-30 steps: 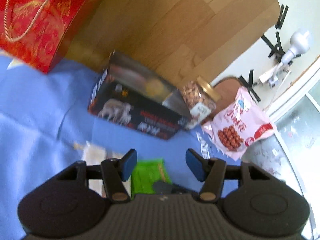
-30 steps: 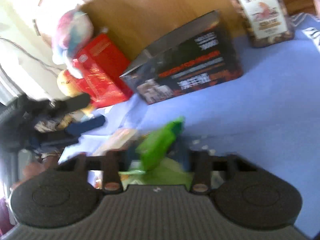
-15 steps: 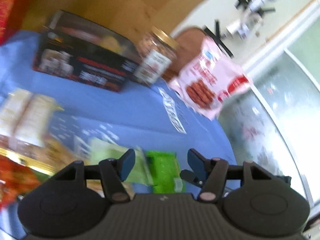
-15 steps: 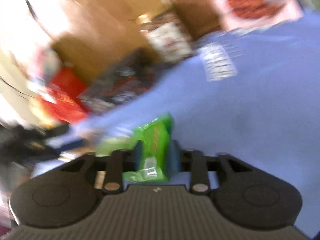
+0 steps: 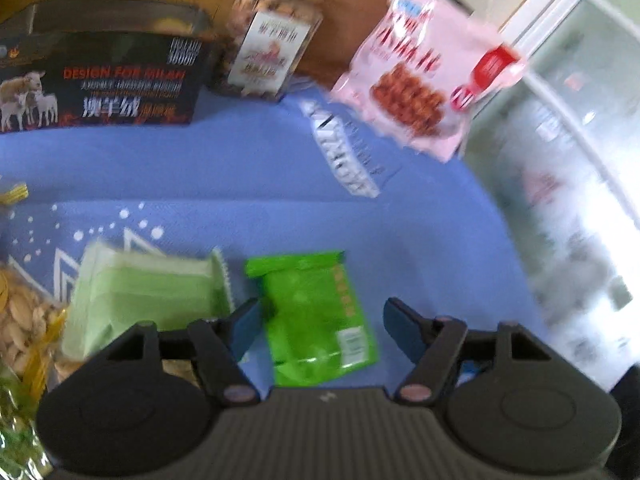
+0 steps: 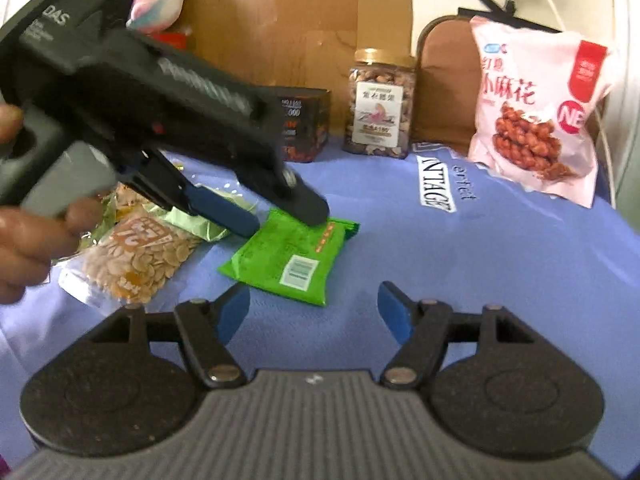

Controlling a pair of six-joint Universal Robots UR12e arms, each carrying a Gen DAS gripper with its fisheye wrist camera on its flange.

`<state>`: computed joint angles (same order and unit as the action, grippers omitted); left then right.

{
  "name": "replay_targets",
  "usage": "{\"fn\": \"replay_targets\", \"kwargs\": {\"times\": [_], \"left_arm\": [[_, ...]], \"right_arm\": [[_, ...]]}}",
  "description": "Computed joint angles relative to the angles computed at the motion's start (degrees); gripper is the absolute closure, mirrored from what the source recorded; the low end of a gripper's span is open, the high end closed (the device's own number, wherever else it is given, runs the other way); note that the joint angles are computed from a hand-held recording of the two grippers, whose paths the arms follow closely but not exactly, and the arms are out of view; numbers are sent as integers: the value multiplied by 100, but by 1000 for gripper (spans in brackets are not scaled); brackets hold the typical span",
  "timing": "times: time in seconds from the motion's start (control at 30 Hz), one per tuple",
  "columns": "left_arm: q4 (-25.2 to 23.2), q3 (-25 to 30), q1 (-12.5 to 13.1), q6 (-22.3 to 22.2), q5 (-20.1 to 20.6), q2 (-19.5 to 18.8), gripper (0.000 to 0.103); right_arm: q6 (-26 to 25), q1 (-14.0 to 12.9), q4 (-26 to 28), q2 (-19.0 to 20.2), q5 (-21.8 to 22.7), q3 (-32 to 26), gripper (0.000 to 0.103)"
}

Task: Organize snacks
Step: 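Grasp the bright green packet with the left gripper, then drop the green packet into the black tin with the left gripper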

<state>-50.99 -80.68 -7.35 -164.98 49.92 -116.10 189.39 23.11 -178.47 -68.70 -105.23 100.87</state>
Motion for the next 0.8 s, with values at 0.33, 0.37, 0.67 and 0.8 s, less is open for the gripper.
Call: {"fn": "replay_targets", "kwargs": {"times": [0.33, 0.37, 0.67, 0.8], "left_arm": [[-22, -28, -46, 138, 5, 25, 65], [-13, -40, -54, 164, 26, 37, 65], [556, -98, 95, -73, -420, 159, 65], [1188, 160, 194, -474, -438, 55, 65]], "right_arm": [[86, 84, -4, 161, -77, -177, 33], [115, 103, -63, 161, -136, -163, 34], [-202, 240, -765, 276, -602, -386, 41], [-633, 164, -989, 531, -408, -910, 41]]}}
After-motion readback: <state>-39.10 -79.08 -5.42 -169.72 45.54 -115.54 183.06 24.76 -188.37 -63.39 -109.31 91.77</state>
